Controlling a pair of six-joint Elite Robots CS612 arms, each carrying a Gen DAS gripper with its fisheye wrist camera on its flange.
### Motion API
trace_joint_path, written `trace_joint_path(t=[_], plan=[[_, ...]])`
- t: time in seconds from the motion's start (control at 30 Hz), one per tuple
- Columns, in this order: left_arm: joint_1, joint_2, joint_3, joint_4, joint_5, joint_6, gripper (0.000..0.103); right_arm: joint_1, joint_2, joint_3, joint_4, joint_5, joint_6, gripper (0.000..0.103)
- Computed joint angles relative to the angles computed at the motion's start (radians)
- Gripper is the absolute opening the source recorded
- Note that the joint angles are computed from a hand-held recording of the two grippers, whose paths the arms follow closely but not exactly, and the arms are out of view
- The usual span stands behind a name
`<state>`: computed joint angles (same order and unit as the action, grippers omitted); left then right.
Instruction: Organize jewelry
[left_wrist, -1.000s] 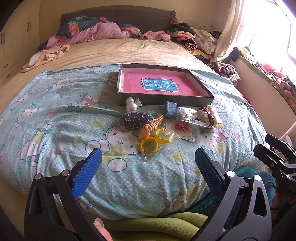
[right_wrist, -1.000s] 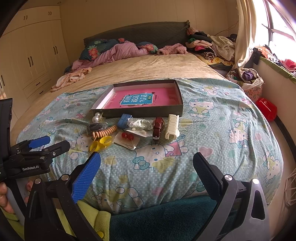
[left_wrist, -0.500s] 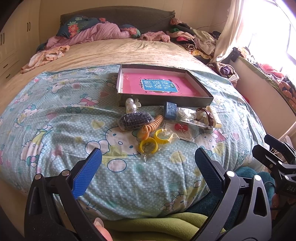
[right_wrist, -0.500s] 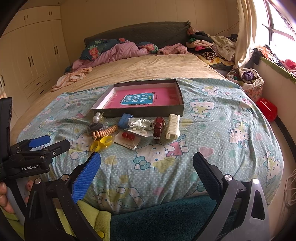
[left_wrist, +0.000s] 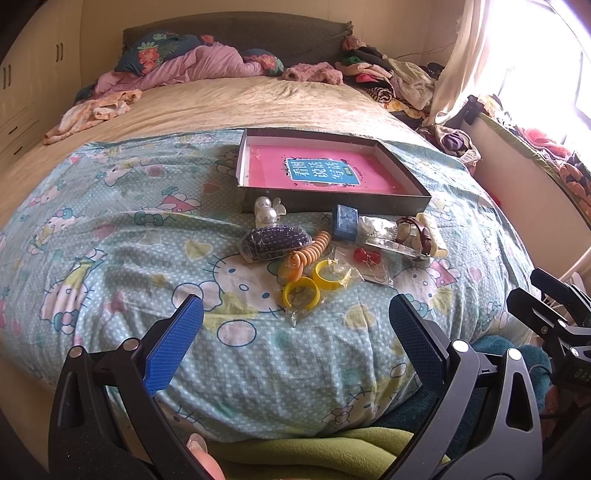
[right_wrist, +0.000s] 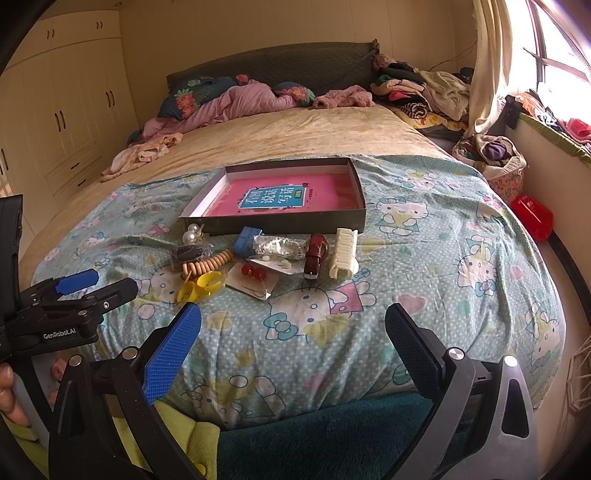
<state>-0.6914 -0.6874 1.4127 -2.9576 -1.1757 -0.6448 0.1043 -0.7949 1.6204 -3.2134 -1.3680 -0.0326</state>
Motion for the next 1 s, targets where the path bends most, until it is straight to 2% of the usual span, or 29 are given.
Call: trace_joint_path(t=[0.53,1.0], plan=[[0.027,0.039,-0.068,0.057,0.014,-0.006,0.094,0.003,0.041,-0.084,0.057,-0.03,-0.028,0.099],[0.043,0.08,-0.128,0.079,-0.036,-0.002,0.094,0.002,0.084,-0.17,0.099,-0.066,-0.041,0.099]])
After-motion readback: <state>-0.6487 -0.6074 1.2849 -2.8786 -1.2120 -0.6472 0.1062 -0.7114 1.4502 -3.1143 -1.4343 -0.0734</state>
